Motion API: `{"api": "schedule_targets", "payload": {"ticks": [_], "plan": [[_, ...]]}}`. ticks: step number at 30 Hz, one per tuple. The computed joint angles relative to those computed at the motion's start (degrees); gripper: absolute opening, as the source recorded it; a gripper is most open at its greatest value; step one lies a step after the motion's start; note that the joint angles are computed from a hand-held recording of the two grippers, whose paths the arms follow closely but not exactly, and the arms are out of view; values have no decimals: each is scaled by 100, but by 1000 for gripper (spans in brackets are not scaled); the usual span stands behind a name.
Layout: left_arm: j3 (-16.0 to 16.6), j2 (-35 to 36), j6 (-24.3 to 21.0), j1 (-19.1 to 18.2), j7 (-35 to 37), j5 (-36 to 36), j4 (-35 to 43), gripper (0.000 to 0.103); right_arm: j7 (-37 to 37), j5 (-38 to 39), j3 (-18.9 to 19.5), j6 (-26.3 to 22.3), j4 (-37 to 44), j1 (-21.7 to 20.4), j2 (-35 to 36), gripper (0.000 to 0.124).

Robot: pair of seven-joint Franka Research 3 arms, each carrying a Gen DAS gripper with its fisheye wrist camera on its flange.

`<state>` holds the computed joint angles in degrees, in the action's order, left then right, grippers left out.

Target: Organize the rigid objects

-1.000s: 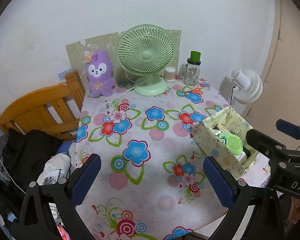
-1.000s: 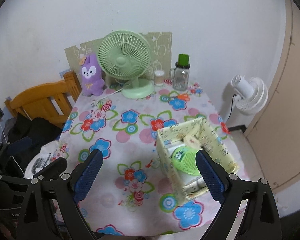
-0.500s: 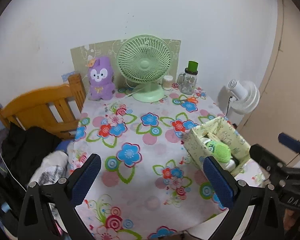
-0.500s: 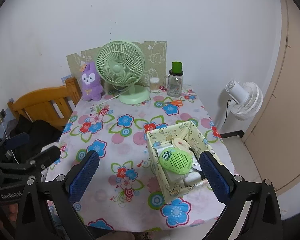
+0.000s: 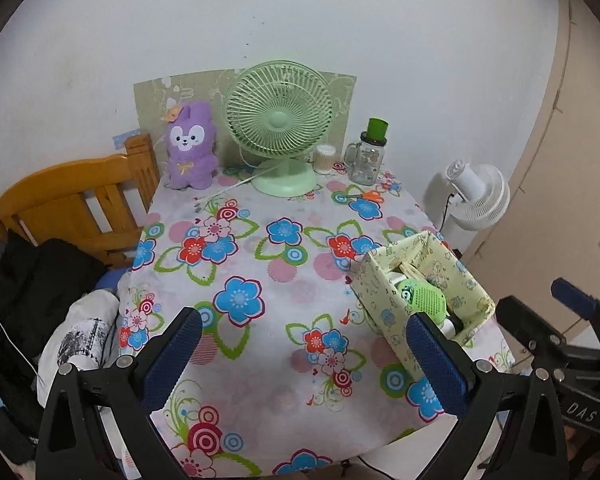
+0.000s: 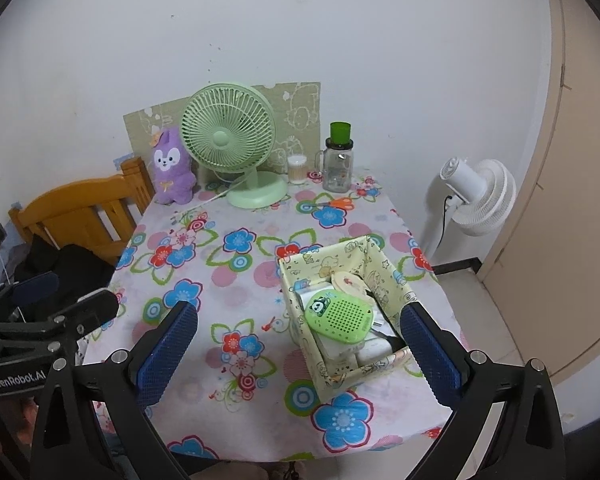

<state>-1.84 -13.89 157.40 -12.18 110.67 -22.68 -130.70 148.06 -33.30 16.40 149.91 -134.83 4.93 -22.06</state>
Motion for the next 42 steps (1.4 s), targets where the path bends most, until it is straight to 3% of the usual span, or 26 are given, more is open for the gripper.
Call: {"api": "schedule_targets", "payload": {"ticks": [9,17,22,42], "plan": [[-185,-25,360,149,-510,709,-166,103,-165,126,-82,234,-8,49,95,102],[-135,-93,475,135,-871,1114,-231,103,-434,359,-126,396,-12,70,128,103],[0,-64,259,46,-799,973,-117,103,-431,374,-55,319,63,40,139,103],[-156,8,101,168,-963,1238,119,103,-539,544,-156,-78,270,130,121,103]]}}
